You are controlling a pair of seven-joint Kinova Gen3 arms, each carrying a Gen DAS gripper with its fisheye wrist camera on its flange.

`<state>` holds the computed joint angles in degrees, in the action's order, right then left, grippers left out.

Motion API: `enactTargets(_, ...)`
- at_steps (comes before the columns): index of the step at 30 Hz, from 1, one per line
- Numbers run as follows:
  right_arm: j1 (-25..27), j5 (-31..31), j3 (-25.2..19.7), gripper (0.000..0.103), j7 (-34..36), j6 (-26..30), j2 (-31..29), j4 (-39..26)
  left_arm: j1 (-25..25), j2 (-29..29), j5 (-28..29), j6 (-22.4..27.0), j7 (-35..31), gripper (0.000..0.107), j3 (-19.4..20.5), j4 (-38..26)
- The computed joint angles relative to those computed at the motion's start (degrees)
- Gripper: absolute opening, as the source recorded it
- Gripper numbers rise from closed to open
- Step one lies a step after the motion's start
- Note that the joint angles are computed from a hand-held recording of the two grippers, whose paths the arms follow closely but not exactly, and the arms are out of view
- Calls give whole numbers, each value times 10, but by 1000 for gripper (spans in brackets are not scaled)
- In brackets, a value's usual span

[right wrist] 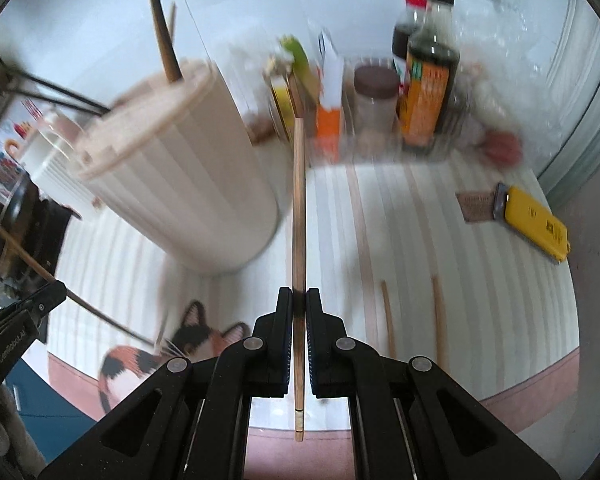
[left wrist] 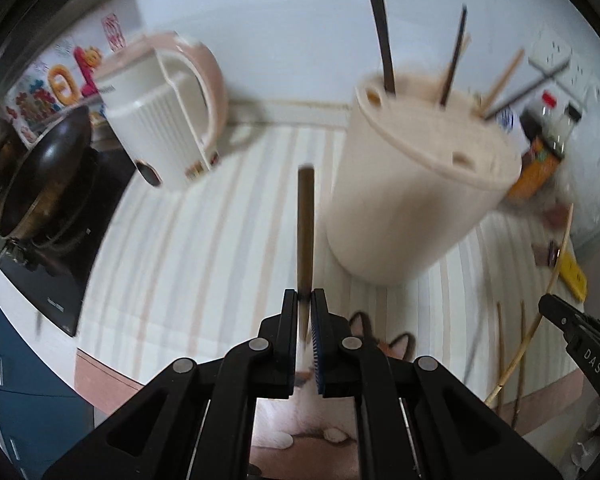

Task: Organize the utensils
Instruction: 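Lift both held chopsticks upright and carry them over the beige holder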

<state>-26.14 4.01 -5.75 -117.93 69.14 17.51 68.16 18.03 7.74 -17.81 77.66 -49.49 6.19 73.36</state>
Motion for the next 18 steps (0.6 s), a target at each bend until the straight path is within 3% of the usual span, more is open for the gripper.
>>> enactTargets(10,9,-25,0,7,5,24,3,-93,-4,-37,-28,9,6,4,7,-47)
enactTargets(18,18,-62,-3,7,32,49,22,-203,-18,-57,-9,15,-23,4,16,-119)
